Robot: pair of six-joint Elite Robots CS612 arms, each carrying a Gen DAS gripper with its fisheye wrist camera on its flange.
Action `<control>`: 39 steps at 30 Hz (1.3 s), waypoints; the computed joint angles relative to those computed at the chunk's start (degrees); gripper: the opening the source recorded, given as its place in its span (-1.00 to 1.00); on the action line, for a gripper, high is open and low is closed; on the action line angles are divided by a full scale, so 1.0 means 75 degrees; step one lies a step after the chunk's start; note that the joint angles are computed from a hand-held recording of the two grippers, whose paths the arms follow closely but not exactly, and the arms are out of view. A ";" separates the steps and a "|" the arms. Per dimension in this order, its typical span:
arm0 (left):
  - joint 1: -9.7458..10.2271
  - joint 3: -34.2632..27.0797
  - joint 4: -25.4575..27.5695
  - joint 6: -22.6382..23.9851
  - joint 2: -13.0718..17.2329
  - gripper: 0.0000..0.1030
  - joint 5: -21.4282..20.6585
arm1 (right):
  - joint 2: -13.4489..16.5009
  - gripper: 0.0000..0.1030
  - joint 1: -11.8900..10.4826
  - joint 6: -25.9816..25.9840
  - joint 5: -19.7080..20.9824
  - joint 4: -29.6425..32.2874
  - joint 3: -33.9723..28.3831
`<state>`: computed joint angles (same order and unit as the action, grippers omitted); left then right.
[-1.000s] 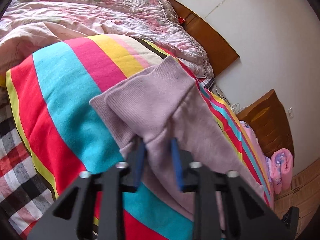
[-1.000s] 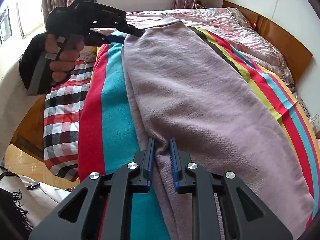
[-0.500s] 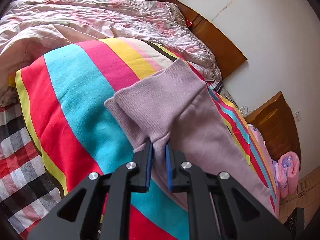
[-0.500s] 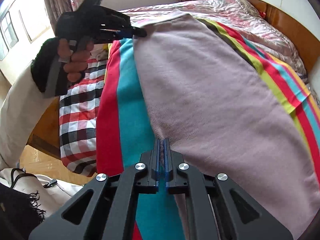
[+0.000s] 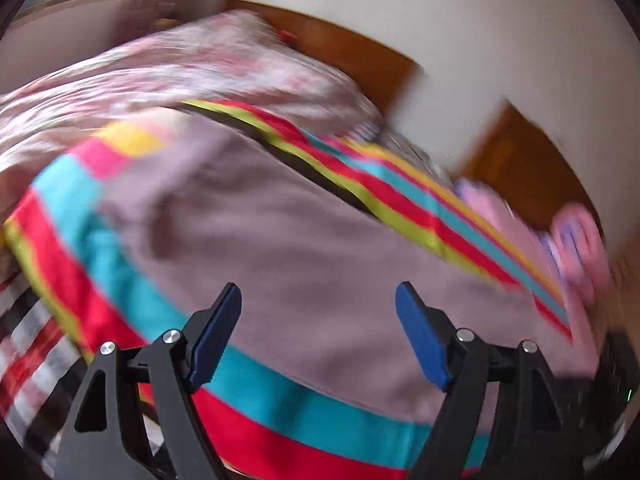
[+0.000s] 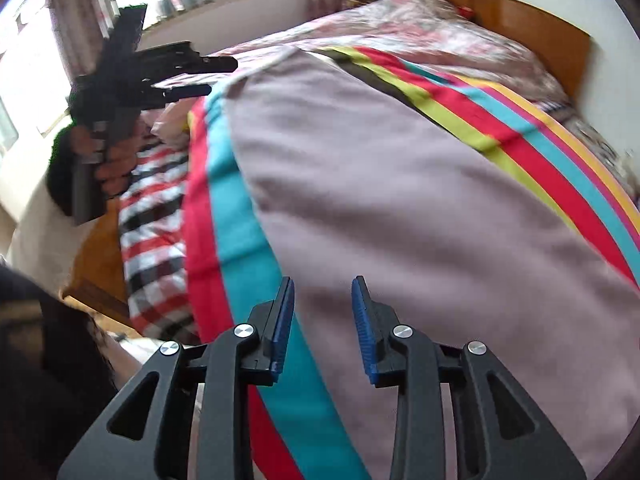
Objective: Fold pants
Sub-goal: 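Fold the held cuff with the left gripper toward the waistband and release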
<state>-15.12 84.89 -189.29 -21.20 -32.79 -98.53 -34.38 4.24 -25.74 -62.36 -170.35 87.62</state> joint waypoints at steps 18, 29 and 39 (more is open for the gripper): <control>-0.0943 -0.1262 0.2383 0.3049 0.0231 0.78 0.0014 | 0.0290 0.33 -0.0660 0.2211 -0.1105 -0.1417 -0.0219; -0.1571 -0.2613 0.3819 0.3359 0.0906 0.92 0.1097 | -0.0130 0.52 -0.1099 0.2072 -0.2317 -0.1608 0.0987; -0.2370 -0.4070 0.3997 0.3927 0.1632 0.97 -0.0343 | -0.0580 0.56 -0.1752 0.3404 -0.3028 -0.2985 0.2107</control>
<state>-32.90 54.36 -159.32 8.25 -20.56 -101.10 -38.73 -8.90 -0.21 -85.07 -192.74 103.42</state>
